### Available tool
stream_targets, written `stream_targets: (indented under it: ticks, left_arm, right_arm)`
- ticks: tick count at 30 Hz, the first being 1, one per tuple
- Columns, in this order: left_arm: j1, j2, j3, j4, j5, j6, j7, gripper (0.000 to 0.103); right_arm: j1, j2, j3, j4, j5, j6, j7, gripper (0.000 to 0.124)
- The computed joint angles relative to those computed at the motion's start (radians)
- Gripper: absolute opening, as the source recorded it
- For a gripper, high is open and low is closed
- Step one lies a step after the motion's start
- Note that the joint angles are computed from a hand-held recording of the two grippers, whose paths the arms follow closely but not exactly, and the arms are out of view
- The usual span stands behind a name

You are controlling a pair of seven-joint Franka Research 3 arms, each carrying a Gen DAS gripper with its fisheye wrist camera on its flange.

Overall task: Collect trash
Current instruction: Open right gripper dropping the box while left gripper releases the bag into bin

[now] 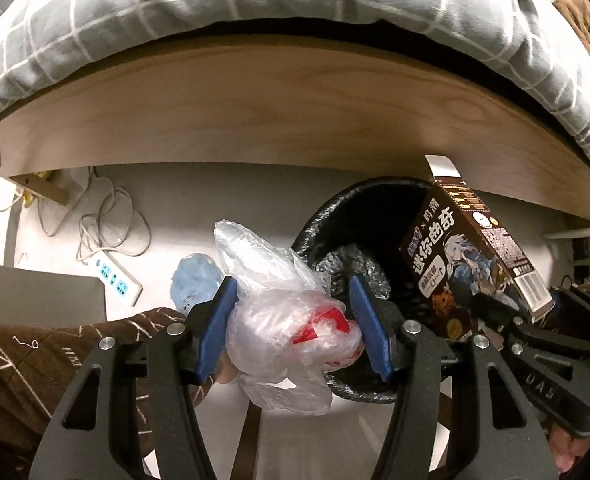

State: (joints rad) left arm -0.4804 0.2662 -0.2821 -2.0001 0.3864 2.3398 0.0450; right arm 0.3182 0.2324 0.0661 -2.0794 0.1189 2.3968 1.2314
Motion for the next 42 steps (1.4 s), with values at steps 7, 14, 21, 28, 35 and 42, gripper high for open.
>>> stream_targets:
  ticks: [7, 14, 21, 28, 35, 42]
  left_arm:
    - [-0.001, 0.024, 0.002, 0.022, 0.005, 0.017, 0.017, 0.057]
    - [-0.017, 0.11, 0.008, 0.123, 0.011, 0.027, 0.072, 0.057]
    - [-0.055, 0.22, 0.018, 0.277, 0.005, -0.006, 0.133, 0.057]
    - [-0.085, 0.304, 0.028, 0.396, -0.013, -0.029, 0.187, 0.057]
    - [-0.114, 0.345, 0.045, 0.468, -0.018, -0.097, 0.206, 0.066]
    - [-0.125, 0.311, 0.063, 0.436, 0.024, -0.115, 0.156, 0.09]
  right_arm:
    - [-0.006, -0.017, -0.019, -0.027, -0.027, 0.09, 0.028, 0.08]
    - [-0.028, -0.036, -0.055, -0.059, -0.11, 0.179, 0.114, 0.095]
    - [-0.062, -0.046, -0.078, -0.075, -0.172, 0.217, 0.155, 0.095]
    - [-0.097, -0.046, -0.089, -0.075, -0.179, 0.231, 0.169, 0.095]
    - [-0.11, -0.045, -0.09, -0.075, -0.181, 0.241, 0.172, 0.095]
    - [-0.103, -0.053, -0.082, -0.08, -0.182, 0.265, 0.17, 0.095]
